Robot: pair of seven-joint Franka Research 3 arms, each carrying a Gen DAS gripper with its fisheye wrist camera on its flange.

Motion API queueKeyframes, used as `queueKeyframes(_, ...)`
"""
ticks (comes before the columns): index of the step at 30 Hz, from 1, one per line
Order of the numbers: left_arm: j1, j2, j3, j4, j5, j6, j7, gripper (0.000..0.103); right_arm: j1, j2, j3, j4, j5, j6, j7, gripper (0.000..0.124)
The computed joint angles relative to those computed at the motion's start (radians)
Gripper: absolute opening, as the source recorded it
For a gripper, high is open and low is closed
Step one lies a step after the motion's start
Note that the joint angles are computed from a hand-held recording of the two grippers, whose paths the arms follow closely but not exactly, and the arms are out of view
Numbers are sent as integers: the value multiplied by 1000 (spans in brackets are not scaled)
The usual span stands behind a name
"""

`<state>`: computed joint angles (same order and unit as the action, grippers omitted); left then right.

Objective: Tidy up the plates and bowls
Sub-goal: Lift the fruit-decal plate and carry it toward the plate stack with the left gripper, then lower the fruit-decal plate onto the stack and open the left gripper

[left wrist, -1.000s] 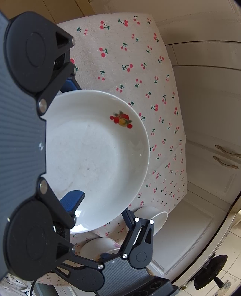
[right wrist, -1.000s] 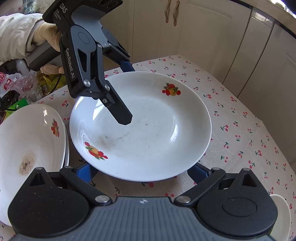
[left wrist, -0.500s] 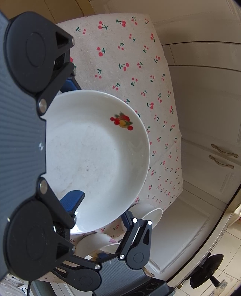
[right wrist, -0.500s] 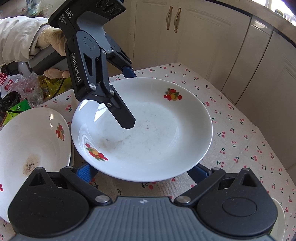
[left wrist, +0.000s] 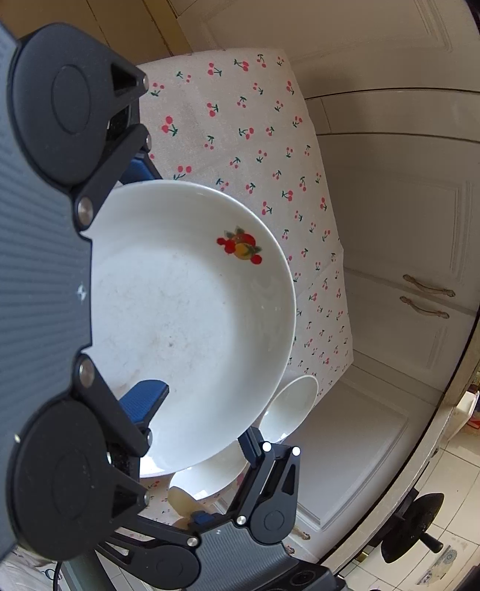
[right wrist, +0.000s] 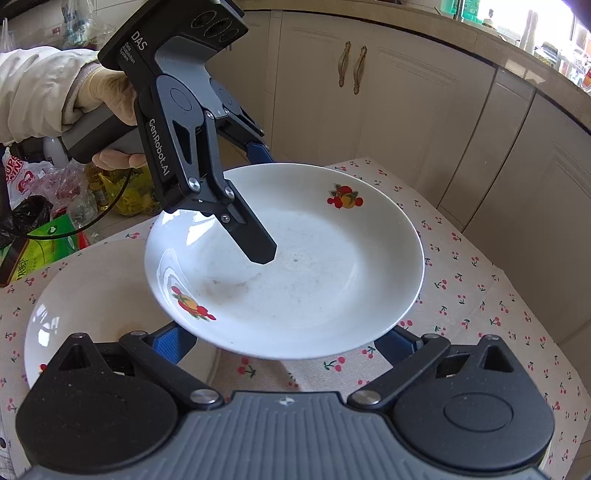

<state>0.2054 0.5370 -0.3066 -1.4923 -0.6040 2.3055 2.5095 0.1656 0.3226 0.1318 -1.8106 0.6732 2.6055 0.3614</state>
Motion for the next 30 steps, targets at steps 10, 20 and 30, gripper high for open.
queueKeyframes(10,5,-198,27,-237,-113,43,71,101,32,-161,-1,-182,95,25,-39,103)
queueKeyframes(20,-54,-360,105,-443,-213,55,155,101,101,-306,-27,-363,151,72,-69,103)
queueKeyframes(30,-104,-401,147,-535,-222,39,180,101,146,-381,-54,-494,175,89,-42,103)
